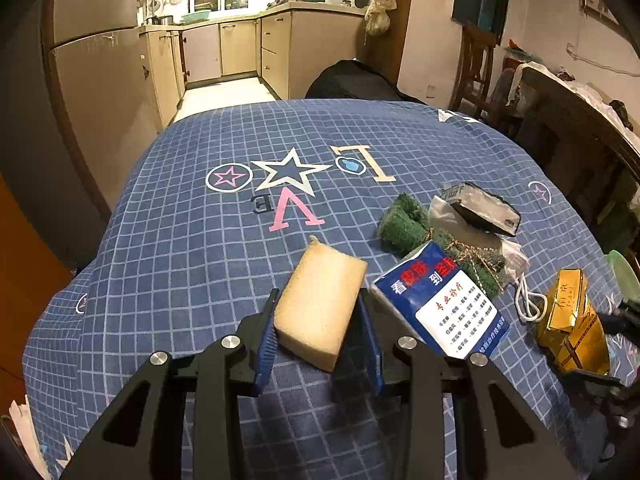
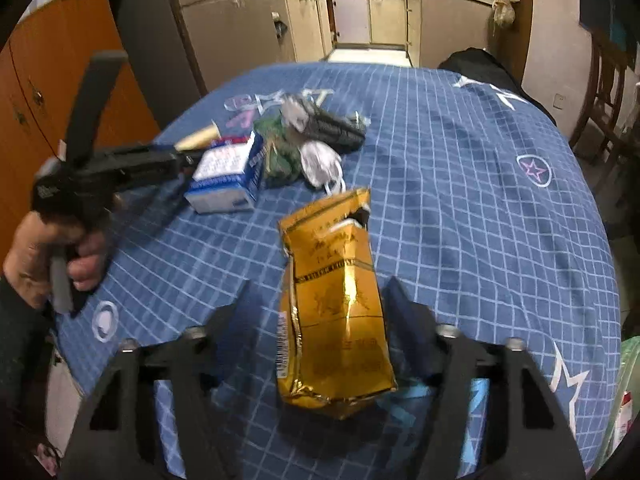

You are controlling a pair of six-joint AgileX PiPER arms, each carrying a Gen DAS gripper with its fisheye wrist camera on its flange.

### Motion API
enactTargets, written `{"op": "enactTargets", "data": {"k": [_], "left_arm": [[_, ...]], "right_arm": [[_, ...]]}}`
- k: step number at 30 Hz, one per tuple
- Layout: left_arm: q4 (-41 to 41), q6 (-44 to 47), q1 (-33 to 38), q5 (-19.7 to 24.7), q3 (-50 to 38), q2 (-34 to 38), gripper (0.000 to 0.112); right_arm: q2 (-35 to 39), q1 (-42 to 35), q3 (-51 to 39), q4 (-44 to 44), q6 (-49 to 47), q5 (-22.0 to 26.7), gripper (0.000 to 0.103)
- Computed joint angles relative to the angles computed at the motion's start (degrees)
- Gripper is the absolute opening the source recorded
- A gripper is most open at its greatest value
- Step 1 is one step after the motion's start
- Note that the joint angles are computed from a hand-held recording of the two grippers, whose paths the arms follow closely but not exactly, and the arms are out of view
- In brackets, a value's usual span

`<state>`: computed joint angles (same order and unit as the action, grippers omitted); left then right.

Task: Collect trash
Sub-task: 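Grasp the beige sponge with left tool while right tool grasps the gold foil bag, then carry the beige sponge and gold foil bag with both tools over the green bin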

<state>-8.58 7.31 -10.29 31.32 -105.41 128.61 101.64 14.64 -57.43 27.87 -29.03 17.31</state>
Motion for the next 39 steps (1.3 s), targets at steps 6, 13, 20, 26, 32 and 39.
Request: {"op": "enactTargets", "data": {"k": [6,13,20,26,32,39], "left_arm": [[2.0,-4.0,-0.5,-4.1,4.6,-2.3,0.035],[5.9,-12.2,-0.8,-12.2,17.5,-12.7,0.034],[12.0,-20.4,-5.2,-17.0,28.9,-25.2,0.034],[19.1,-29.2,-12.3,-17.3,32.4,-31.1,0.034],[30.6,-42.8,-22.5,-14.5,29.2,-30.7,0.034],[38.7,-51.6,-34.0,-9.8,21.2,-26.1,0.034]], "right_arm": [[-1.3,1.0,2.8,-4.3,5.3,-4.9,0.042],[-10.0,0.3,10.2,7.5,-5.4,-9.2,0.042],[-21.1,-1.8,16.5,18.3,-16.0,-9.4,0.042],[-27.7,-6.4,17.2,16.4,-14.8,-7.0,0.042],[-33.3,-15.3,19.1,21.4,-21.3,-3.0,0.042],[-37.3,-28.9,19.8,27.4,-30.3,3.7,0.042]]}}
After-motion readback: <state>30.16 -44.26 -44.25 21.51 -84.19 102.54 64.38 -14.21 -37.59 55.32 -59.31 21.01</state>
